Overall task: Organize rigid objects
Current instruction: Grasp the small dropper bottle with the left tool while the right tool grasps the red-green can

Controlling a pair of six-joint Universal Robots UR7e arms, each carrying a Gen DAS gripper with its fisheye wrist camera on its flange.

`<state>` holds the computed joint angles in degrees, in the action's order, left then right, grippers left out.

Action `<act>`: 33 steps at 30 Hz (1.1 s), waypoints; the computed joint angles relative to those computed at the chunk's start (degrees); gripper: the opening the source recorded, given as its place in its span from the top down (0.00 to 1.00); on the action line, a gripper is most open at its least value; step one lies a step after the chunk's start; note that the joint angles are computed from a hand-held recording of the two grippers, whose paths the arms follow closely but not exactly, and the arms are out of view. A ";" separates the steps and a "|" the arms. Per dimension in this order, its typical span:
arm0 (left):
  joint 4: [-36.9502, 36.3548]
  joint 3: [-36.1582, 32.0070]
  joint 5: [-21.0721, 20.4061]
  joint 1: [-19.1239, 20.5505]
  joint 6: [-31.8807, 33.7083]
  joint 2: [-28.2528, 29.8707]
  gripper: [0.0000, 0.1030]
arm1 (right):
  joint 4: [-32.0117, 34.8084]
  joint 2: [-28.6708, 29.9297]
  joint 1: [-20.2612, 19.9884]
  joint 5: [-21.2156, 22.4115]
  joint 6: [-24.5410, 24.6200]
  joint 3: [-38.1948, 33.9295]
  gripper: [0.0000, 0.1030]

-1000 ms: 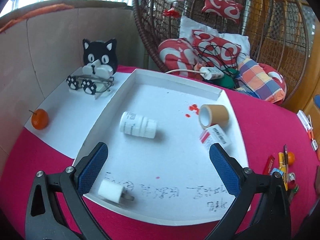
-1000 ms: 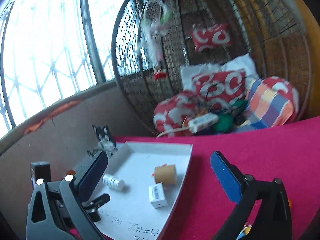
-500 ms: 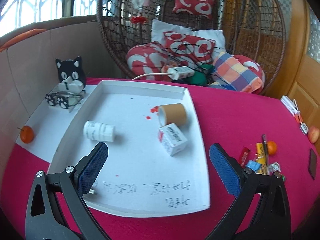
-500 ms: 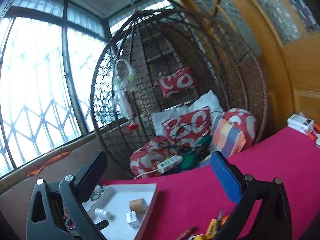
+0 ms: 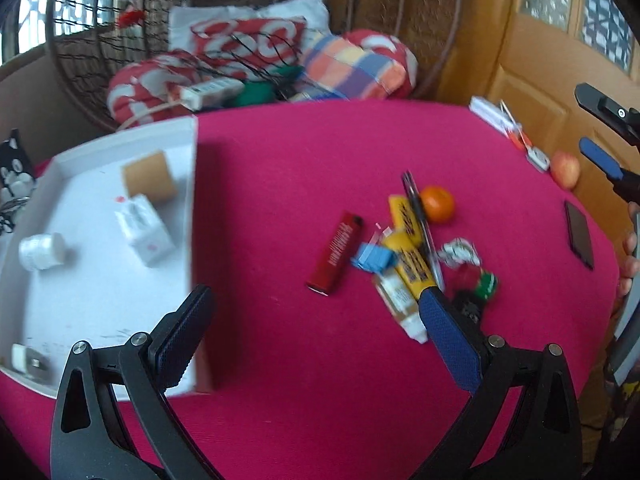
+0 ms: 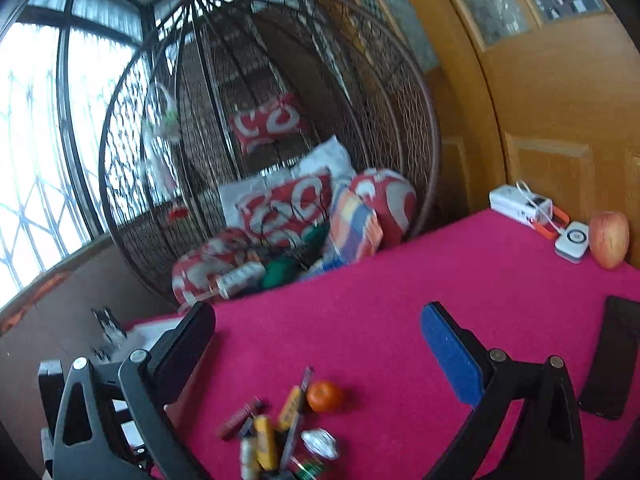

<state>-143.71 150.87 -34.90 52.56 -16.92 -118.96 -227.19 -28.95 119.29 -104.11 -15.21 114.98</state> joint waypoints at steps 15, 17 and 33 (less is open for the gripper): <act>-9.96 -2.47 0.06 4.98 2.96 18.18 0.28 | 4.34 -2.44 -4.08 3.29 1.39 4.88 0.00; -9.28 -2.00 -0.40 5.22 3.68 16.33 0.31 | 7.09 -2.55 -4.22 4.06 -0.10 4.87 0.00; -15.69 -0.83 -2.41 4.59 13.30 18.02 0.73 | 29.30 0.47 -2.63 1.15 -10.80 0.81 0.65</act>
